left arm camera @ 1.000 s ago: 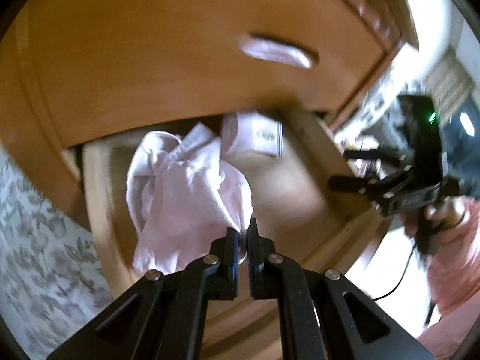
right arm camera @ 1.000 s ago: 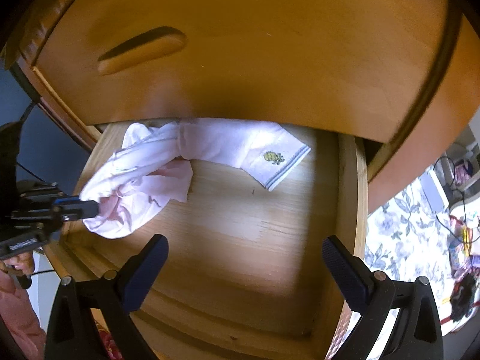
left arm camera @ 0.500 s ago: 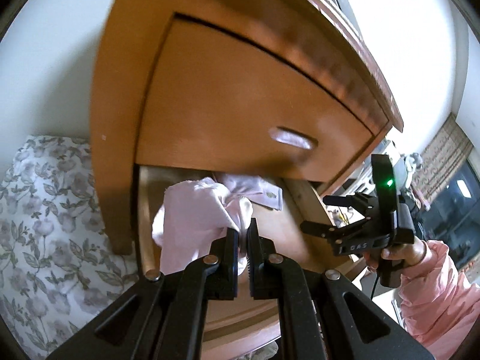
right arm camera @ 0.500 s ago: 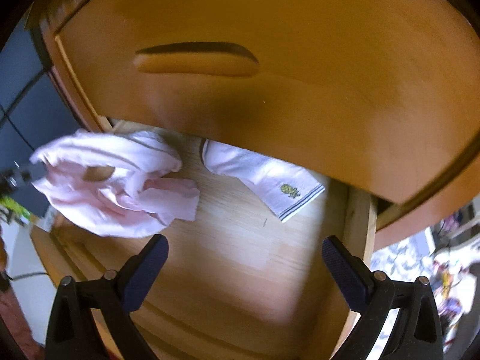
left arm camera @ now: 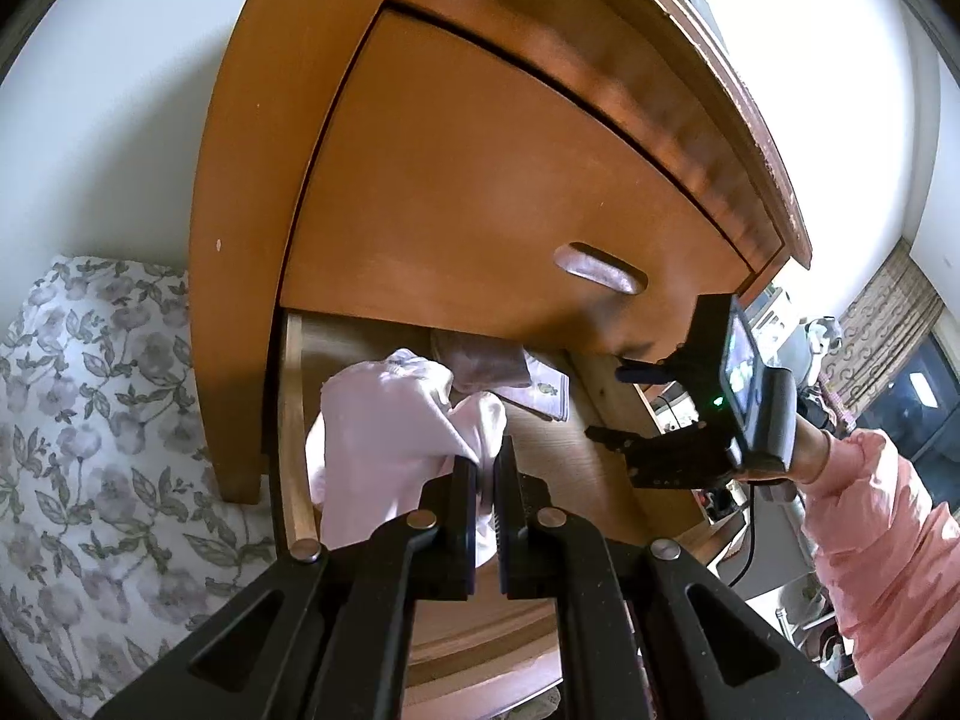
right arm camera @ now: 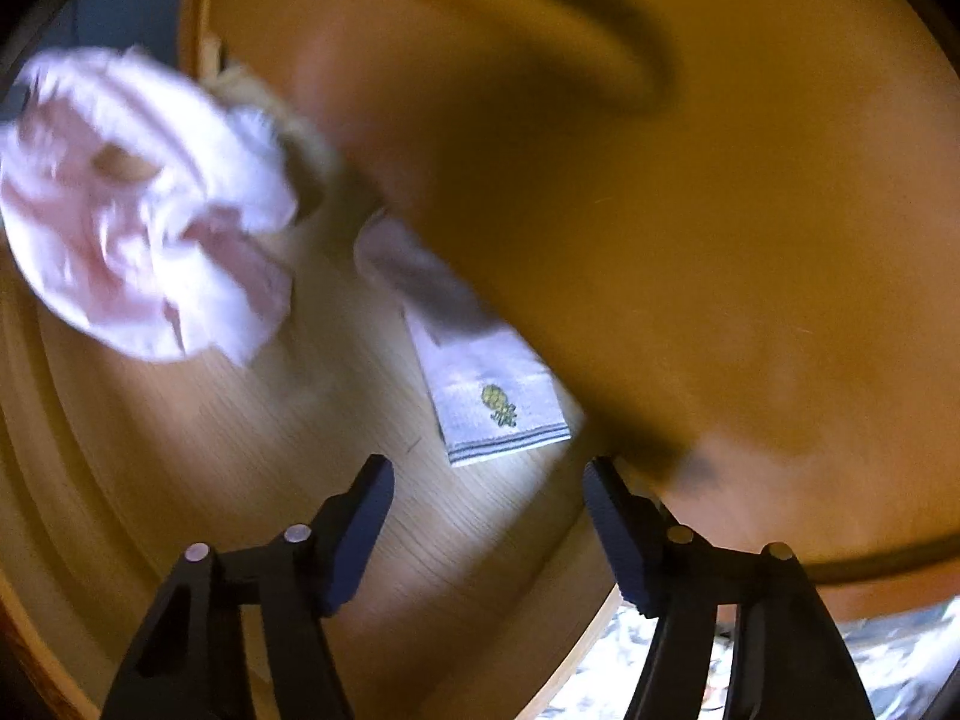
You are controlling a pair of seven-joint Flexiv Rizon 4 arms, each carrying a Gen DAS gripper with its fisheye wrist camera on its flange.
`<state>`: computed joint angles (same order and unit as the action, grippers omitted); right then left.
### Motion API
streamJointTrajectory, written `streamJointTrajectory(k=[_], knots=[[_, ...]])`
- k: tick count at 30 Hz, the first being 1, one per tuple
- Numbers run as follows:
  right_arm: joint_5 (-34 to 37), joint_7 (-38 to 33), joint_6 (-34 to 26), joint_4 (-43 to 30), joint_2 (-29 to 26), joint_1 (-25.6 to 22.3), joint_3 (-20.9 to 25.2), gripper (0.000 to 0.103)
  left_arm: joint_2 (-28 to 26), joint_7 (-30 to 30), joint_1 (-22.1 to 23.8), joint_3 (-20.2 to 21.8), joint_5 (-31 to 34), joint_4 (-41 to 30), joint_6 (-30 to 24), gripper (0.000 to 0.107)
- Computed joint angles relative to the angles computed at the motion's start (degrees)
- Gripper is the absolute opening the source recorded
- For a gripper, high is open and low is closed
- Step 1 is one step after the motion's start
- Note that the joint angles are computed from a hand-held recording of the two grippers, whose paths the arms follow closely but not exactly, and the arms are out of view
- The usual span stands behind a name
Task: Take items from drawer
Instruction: 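Close the right gripper on the pink sock with pineapple embroidery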
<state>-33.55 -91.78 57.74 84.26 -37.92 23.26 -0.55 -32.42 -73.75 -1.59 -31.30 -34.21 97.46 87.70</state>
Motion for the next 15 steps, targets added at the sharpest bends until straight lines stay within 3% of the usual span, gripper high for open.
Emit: streamJointTrajectory(k=[4,15], knots=[[-1.99,-2.22,-2.36,-1.59,-1.9,0.83,-0.77,0.066,-0.38,0.15,0.24,-0.32,0.02,-0.04,-0.15,0.004],[-5.97,-4.32,-2.09,-1.85,-4.56,2.05,-2.77,0.061,-0.58,0.9,0.59,-0.99,-0.66,-0.03,0.13,0.004]])
